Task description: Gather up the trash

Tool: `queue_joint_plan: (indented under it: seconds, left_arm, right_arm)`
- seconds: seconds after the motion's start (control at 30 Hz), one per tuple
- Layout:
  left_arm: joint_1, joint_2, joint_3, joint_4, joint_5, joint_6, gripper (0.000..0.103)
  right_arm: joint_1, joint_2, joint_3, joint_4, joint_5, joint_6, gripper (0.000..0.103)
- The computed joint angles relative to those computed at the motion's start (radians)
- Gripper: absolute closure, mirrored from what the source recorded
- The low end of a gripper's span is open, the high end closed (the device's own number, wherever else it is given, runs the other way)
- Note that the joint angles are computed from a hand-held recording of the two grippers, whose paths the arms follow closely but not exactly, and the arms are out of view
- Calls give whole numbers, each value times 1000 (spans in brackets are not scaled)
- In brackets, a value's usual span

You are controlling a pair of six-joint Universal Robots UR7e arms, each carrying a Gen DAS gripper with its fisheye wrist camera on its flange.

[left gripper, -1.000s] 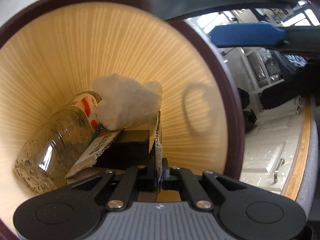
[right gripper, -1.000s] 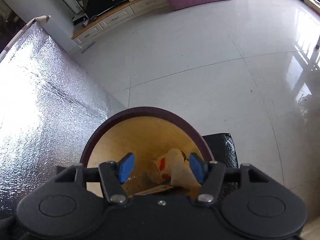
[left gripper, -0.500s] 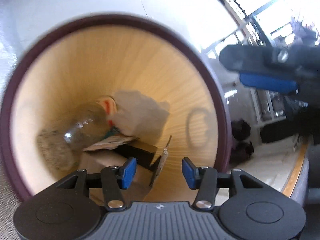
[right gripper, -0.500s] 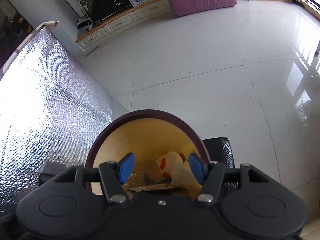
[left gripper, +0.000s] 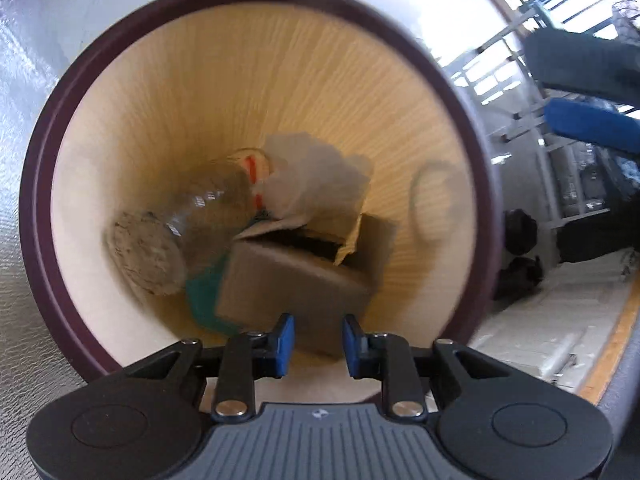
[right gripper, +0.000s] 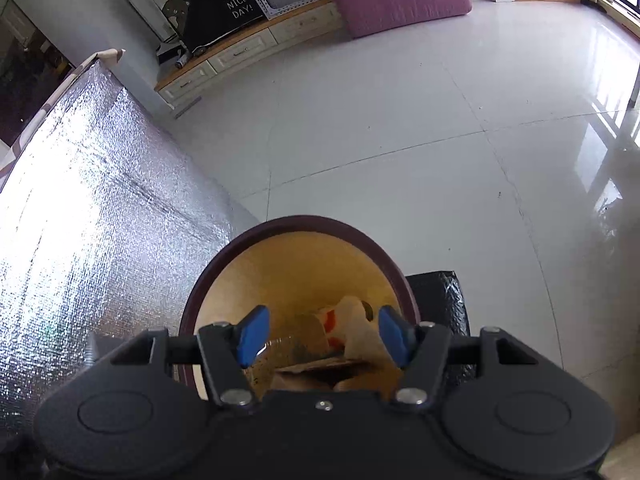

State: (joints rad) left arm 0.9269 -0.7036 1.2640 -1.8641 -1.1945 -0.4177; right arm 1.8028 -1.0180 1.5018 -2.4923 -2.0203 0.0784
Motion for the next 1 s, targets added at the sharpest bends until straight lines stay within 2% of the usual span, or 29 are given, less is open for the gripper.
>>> queue_joint_plan:
  seconds: [0.07,0.13,0.2,0.47,0.7,0.9,1.0]
  left_arm:
    - [-3,-17,23,-22,4,-7,76]
    - [-10,-40,46,-44,4,-16,71]
    - [-22,-61,62,-54,9,-23,60]
    - [-91,-156,109,-78,76,-75,33]
    - [-155,-234,140,-80,145,-131,12]
    - [-211,-318,175,-50,218,-179,2]
    - [-242,-370,201,-37,261,-200,0]
  right_arm:
    - [3,-6,2,12,-2,-2,42]
    - [8,-13,7,16,-9,-6,42]
    - [12,-22,17,17,-15,-5,42]
    - [41,-78,69,18,-42,7,42]
    - [99,-138,118,-2,-82,19,41]
    - [164,-179,135,24,-156,61,34]
    - [199,-195,142,33,-192,69,28]
